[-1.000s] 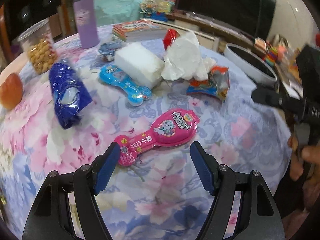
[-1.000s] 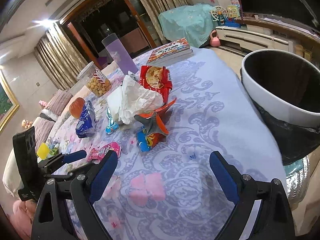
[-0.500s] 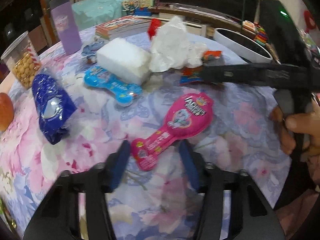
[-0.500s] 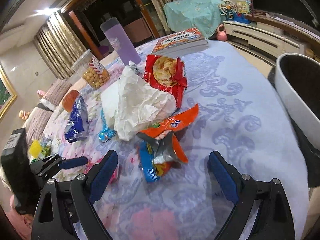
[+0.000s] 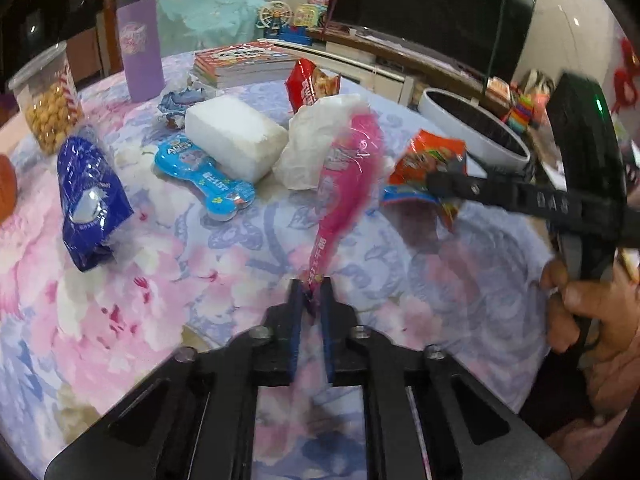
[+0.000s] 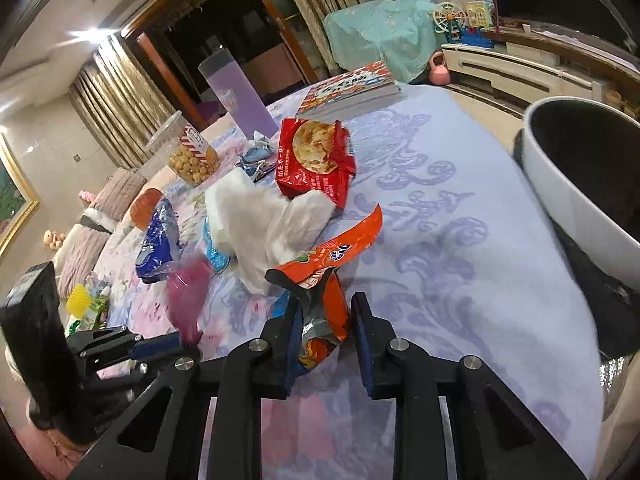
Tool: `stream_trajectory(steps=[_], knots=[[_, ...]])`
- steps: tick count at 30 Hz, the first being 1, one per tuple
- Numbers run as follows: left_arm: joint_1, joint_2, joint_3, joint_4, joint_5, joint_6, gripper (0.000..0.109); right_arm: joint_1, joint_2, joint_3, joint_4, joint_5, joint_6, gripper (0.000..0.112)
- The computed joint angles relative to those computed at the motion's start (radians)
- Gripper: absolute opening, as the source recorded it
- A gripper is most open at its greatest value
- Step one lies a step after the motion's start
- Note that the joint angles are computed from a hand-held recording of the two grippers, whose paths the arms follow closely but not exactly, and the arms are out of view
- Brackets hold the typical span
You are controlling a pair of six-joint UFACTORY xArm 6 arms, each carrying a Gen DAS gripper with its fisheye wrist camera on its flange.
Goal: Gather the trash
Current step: 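Grasp the orange wrapper with the right tool while the left tool grasps the pink candy toy, then carry the orange wrapper and pink candy toy over the trash bin with both tools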
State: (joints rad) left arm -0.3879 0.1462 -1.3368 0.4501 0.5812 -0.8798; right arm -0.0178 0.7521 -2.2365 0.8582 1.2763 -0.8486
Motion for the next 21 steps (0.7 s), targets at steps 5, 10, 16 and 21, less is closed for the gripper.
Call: stream_trajectory(steps=[5,10,16,21], knots=[[-0.024,0.042,-0.048,-0.025,-0.016,-0.015,0.003,-0.034,-0.028,0.038,0.021,-0.003,-0.014,0.024],[-0.05,0.099,-0.121,-0.086,-0.043,0.031,0.003,-0.062,-0.041,0.053,0.033,-0.009,-0.015,0.024],[-0.07,0.17,-0.218,-0.137,-0.04,0.075,0.003,-0.097,-0.045,0.042,0.052,-0.015,-0.016,0.024],[-0.078,0.228,-0.308,-0.157,-0.03,0.079,0.003,-0.116,-0.043,0.032,0.059,-0.024,-0.016,0.024]])
